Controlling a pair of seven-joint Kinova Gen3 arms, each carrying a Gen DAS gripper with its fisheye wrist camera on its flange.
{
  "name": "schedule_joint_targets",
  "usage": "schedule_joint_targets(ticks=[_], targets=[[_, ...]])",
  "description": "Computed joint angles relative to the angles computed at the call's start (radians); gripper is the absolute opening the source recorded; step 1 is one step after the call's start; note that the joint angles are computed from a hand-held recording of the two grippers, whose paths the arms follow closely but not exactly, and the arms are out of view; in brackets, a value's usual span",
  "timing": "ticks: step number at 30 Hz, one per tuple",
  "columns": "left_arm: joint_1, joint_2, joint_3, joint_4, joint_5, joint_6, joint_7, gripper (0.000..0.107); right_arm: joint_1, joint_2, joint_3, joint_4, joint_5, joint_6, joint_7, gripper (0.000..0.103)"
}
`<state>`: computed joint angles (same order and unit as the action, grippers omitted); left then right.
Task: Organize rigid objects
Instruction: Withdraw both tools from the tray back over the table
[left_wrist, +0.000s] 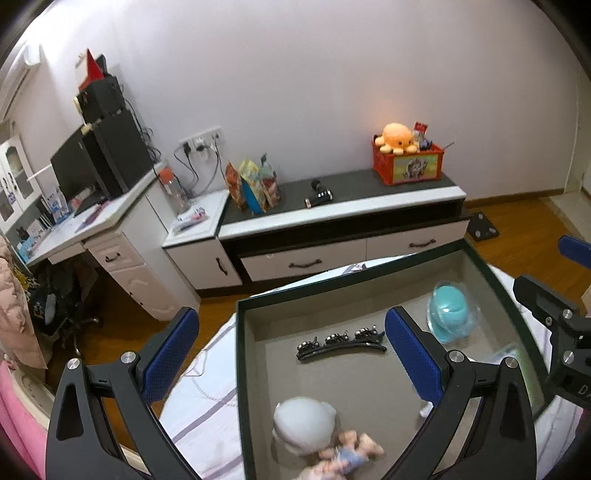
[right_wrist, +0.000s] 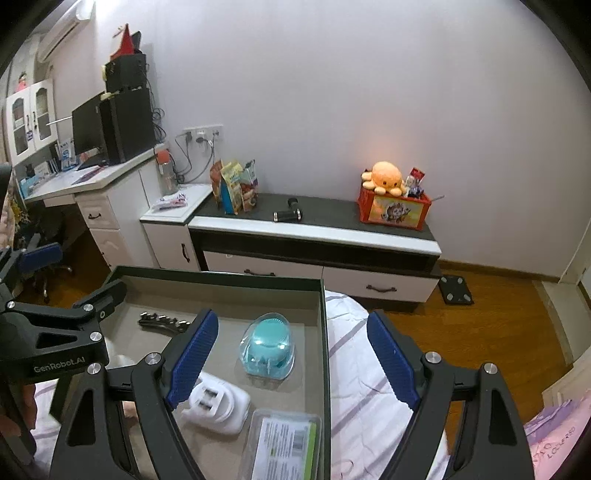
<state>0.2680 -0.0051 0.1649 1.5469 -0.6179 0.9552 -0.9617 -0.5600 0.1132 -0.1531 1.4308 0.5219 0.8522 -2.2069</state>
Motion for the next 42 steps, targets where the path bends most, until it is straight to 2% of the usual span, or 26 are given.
schedule_joint_targets(ticks=[6,11,16,20,25,29,35,42], targets=[[0.002,-0.102,0.053,0.008,-0.016,0.081,0.027,0.102,-0.023,-0.112,-0.055,0.038,0.063,0.055,-0.049,0.084],[-0.027,-0.221,0.15,0.017,-0.045,0.171,0.064,0.102,0.0,-0.229,-0.149,0.073,0.1,0.11,-0.086,0.084],[-0.039,-0.368,0.187,0.004,0.054,0.249,0.016,0.103,0.032,-0.332,-0.253,0.095,0.104,0.174,-0.1,0.084],[-0.117,-0.474,0.31,0.018,0.04,0.313,0.043,0.103,0.067,-0.417,-0.335,0.128,0.096,0.201,-0.117,0.084],[-0.16,-0.578,0.354,0.037,0.126,0.353,0.032,0.103,0.109,-0.52,-0.414,0.176,0.033,0.225,-0.132,0.085],[-0.222,-0.671,0.416,0.09,0.186,0.36,0.037,0.103,0.148,-0.607,-0.473,0.232,-0.021,0.225,-0.145,0.085],[-0.294,-0.787,0.435,0.15,0.304,0.377,0.034,0.103,0.26,-0.732,-0.579,0.293,-0.096,0.259,-0.161,0.085],[-0.38,-0.934,0.433,0.194,0.392,0.419,0.007,0.103,0.279,-0.825,-0.546,0.35,-0.254,0.267,-0.112,0.086]])
